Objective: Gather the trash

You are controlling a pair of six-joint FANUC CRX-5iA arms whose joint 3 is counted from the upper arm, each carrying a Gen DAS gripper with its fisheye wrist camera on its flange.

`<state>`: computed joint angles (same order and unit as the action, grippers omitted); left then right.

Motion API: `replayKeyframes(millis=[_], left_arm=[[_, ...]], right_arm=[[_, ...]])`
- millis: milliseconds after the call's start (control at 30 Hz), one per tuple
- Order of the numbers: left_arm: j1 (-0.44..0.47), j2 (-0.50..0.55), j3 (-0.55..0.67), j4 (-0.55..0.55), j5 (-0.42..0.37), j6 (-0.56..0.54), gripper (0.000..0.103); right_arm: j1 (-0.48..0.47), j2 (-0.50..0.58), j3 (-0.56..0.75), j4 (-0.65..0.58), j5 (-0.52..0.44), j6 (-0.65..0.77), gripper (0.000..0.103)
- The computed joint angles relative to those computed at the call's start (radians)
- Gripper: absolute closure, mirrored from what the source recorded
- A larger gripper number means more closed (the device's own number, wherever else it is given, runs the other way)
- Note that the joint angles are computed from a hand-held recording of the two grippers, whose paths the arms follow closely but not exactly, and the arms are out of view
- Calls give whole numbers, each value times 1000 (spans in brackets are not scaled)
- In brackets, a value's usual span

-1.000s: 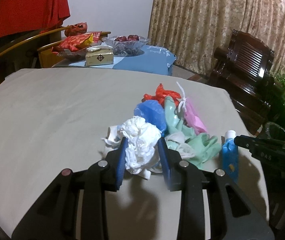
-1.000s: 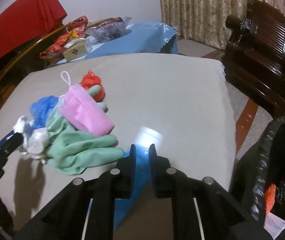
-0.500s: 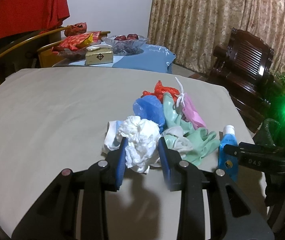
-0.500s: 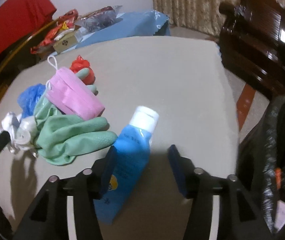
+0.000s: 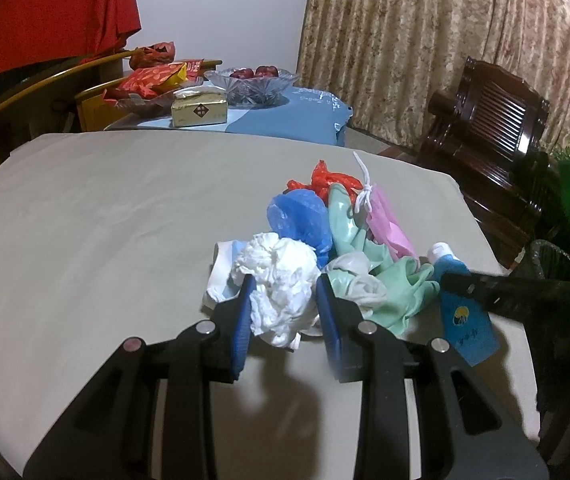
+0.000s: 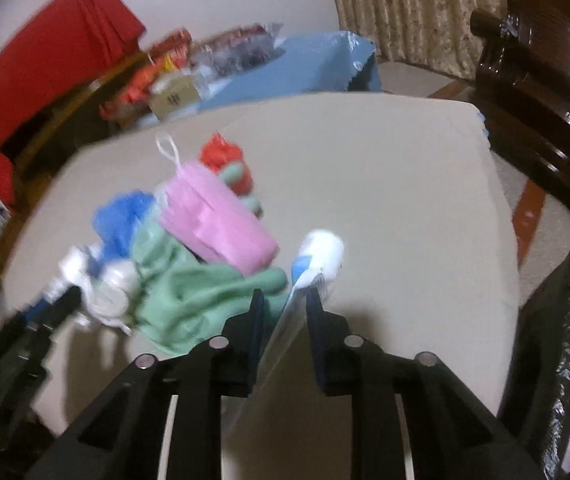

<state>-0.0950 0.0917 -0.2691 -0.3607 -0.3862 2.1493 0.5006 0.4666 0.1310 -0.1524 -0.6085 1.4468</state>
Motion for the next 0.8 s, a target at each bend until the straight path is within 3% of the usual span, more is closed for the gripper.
replayKeyframes(millis=[133, 233, 500, 600, 800], left_arm=[[-1, -1, 0, 1, -2, 2, 72], [0, -2, -1, 3, 2, 2, 72], [2, -24, -11, 9, 19, -7, 76], [9, -37, -26, 52, 33, -58, 82], [11, -85, -76, 50, 22, -72, 79]], right_arm=[[1, 10, 1, -15, -12, -1, 84], [-2, -8, -21, -8, 15, 2, 101], [-18, -72, -50, -49, 51, 56, 101], [-11, -104, -75, -40, 63, 74, 101], [3, -158, -136, -35, 80, 99, 101]])
